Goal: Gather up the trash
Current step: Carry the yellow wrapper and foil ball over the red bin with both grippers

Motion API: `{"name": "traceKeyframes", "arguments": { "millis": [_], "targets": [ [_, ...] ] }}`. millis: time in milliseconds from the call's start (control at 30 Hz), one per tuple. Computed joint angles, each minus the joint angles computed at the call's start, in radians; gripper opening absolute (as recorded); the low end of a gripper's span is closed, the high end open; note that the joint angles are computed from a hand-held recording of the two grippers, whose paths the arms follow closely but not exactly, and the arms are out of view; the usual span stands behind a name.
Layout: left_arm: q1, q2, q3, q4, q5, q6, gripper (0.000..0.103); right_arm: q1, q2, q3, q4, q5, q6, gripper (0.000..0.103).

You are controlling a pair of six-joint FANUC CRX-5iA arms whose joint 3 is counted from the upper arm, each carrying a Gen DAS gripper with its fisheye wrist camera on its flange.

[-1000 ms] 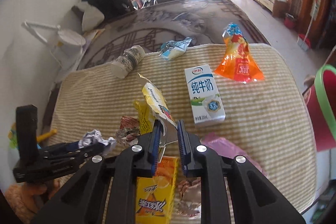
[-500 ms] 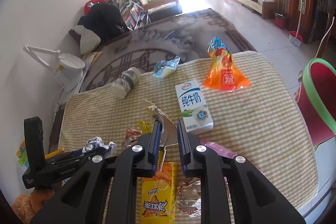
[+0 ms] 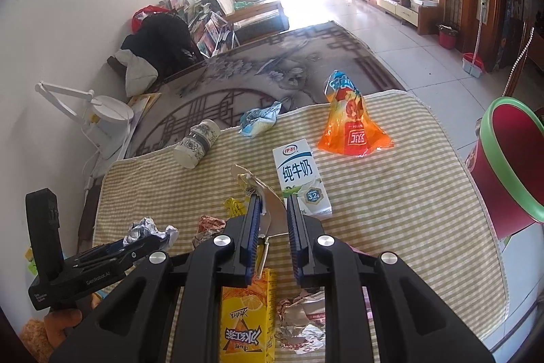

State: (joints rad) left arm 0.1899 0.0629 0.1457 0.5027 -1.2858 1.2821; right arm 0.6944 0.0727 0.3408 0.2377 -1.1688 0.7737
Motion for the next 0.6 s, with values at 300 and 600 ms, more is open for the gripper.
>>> {"name": "traceKeyframes", "arguments": {
  "millis": [300, 600],
  "targets": [
    [-0.028, -0.005, 0.016, 0.007, 0.020, -0.002, 0.052, -0.007, -0.026, -0.020, 0.026, 0.019, -0.018, 0.015],
    [-0.083, -0.012, 0.033, -0.020, 0.048, 0.050, 0.052, -0.057, -0.066, -0.045, -0.025, 0.054, 0.043, 0.015]
  ]
}}
